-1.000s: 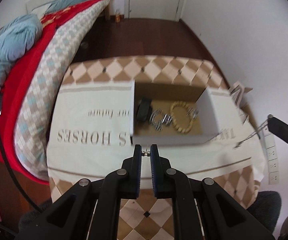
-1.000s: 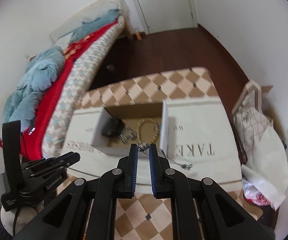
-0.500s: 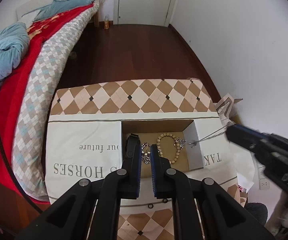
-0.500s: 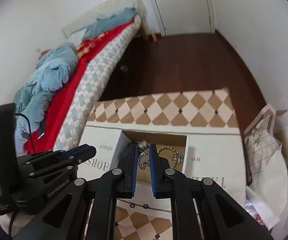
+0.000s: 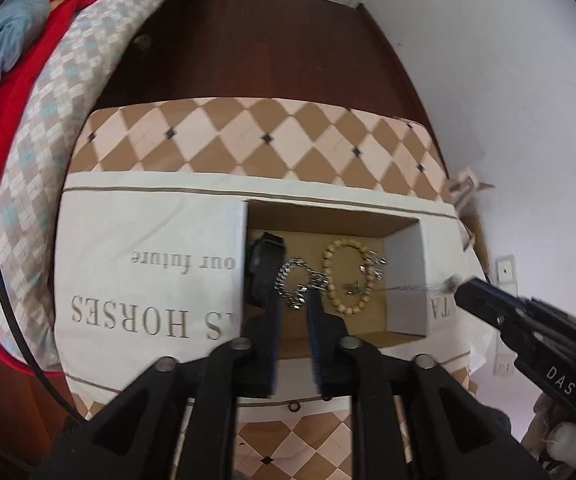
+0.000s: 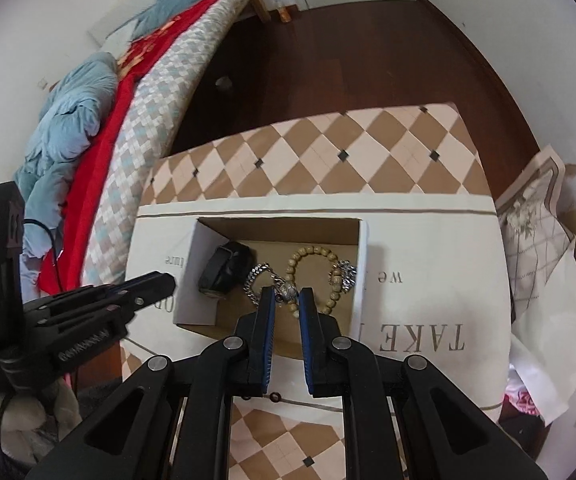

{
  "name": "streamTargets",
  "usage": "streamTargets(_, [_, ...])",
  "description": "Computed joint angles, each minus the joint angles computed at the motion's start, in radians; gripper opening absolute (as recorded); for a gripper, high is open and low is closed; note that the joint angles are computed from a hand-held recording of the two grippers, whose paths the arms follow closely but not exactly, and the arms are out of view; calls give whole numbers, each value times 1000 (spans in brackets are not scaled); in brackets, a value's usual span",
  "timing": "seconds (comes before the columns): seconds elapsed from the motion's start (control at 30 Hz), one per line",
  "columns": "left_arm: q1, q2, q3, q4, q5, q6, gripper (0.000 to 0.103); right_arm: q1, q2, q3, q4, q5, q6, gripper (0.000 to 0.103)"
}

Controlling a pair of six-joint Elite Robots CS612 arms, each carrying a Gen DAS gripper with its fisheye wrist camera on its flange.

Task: Organize jewelry
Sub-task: 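Lower both tools into the box and open them to drop the items, then withdraw both tools from the box toward the black rings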

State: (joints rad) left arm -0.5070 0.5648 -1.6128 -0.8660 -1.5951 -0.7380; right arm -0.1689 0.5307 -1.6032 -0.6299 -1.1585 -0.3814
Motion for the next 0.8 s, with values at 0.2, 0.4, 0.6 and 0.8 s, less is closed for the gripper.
streamTargets(0.2, [-6,-10,-18,45,120,-23,86,0,8,-16,-21,-57,20,63])
streamTargets(0.4, [-37,-15,-37,155,309,-47,100,32,40,-69,-110,-253,20,103])
streamTargets(0.6, [-77,-3,-74,200,434,-47,101,41,68,-115,-136,-311,35,103])
streamTargets(0.8, [-101,7,-128,184,469,-49,101,38,80,-168,-136,-288,45,103])
